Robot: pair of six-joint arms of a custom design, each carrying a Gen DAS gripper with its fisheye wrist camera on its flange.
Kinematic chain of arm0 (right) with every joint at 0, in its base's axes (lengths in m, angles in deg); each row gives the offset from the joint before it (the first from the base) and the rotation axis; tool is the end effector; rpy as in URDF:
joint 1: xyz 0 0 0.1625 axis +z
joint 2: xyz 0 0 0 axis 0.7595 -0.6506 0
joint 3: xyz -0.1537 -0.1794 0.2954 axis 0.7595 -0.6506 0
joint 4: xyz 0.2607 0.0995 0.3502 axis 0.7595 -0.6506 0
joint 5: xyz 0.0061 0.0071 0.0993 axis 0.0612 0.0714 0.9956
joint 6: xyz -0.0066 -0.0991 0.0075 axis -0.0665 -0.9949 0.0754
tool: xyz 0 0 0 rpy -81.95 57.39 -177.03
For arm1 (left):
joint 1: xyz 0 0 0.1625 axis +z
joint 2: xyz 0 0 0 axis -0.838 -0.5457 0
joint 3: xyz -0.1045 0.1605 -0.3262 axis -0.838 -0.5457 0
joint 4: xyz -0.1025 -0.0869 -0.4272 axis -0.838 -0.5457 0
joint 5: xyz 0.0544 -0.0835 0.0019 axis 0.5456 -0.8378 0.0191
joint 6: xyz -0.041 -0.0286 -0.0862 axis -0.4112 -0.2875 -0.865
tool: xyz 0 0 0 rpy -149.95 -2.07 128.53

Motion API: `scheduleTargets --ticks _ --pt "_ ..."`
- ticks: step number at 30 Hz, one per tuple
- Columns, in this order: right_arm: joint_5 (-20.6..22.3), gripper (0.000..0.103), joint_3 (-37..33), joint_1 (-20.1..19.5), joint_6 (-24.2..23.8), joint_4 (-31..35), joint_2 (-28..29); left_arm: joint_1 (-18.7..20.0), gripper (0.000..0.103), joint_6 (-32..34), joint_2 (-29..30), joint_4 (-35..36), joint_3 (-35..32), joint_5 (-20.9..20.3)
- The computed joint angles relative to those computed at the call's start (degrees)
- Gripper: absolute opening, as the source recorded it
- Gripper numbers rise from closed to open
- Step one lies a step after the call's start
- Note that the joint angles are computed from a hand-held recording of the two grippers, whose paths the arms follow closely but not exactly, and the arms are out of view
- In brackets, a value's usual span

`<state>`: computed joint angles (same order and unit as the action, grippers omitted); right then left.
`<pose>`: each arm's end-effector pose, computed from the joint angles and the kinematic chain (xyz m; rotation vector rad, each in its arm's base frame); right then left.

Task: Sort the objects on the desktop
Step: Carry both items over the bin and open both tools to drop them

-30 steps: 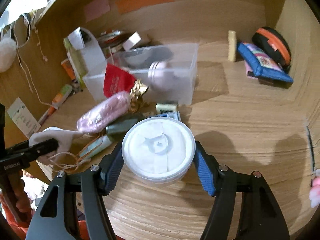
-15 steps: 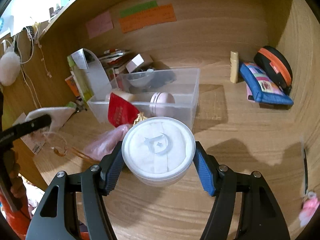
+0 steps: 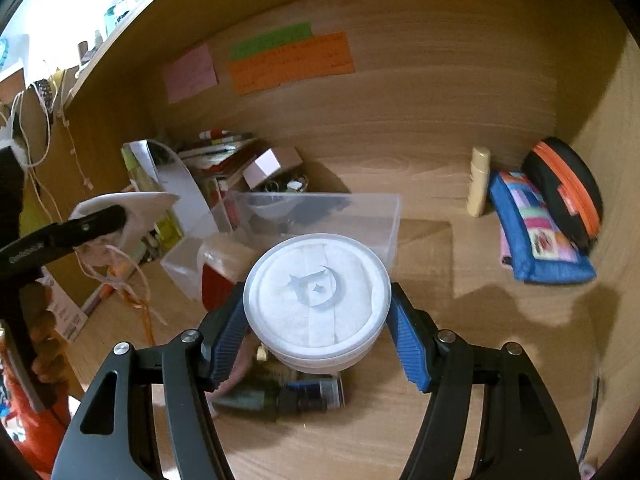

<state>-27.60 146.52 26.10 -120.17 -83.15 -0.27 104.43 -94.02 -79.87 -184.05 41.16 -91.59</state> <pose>-0.0484 -0.7829 0.2742 1.1350 -2.5834 0.7871 -0.3243 -0.6767 -0.0231 0.1608 2.2432 -1.2957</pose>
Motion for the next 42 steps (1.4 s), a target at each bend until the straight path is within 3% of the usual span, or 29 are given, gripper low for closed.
scheduleTargets --ticks 7,12,22,28,34,37,42 --pt "-3.1 0.063 -6.3 2.2 1.1 0.8 4.6 3.0 0.069 1.3 3.4 6.1 -8.6 -3.8" --pt "-6.9 0.063 -12.1 4.0 0.6 1.2 9.3 5.2 0.069 -1.5 5.6 13.1 -14.1 -5.2" --pt "-14.4 0.063 -23.9 6.3 -0.3 3.6 19.1 7.5 0.069 -3.1 10.0 21.3 -23.1 -5.2" --pt "-16.6 0.063 -29.7 6.5 0.5 5.8 23.7 8.4 0.069 -1.3 13.4 24.5 -28.7 -5.3" --pt "-19.0 0.063 -32.8 6.5 -0.2 6.1 26.4 9.9 0.069 -1.1 16.1 28.2 -33.3 -6.7" --pt "-18.7 0.063 -30.8 6.6 -1.5 3.6 25.6 9.9 0.069 0.3 16.9 27.8 -34.0 -6.0" --pt "-23.0 0.063 -29.3 7.2 -2.2 2.3 25.3 10.0 0.071 0.9 17.5 28.0 -34.5 -5.8"
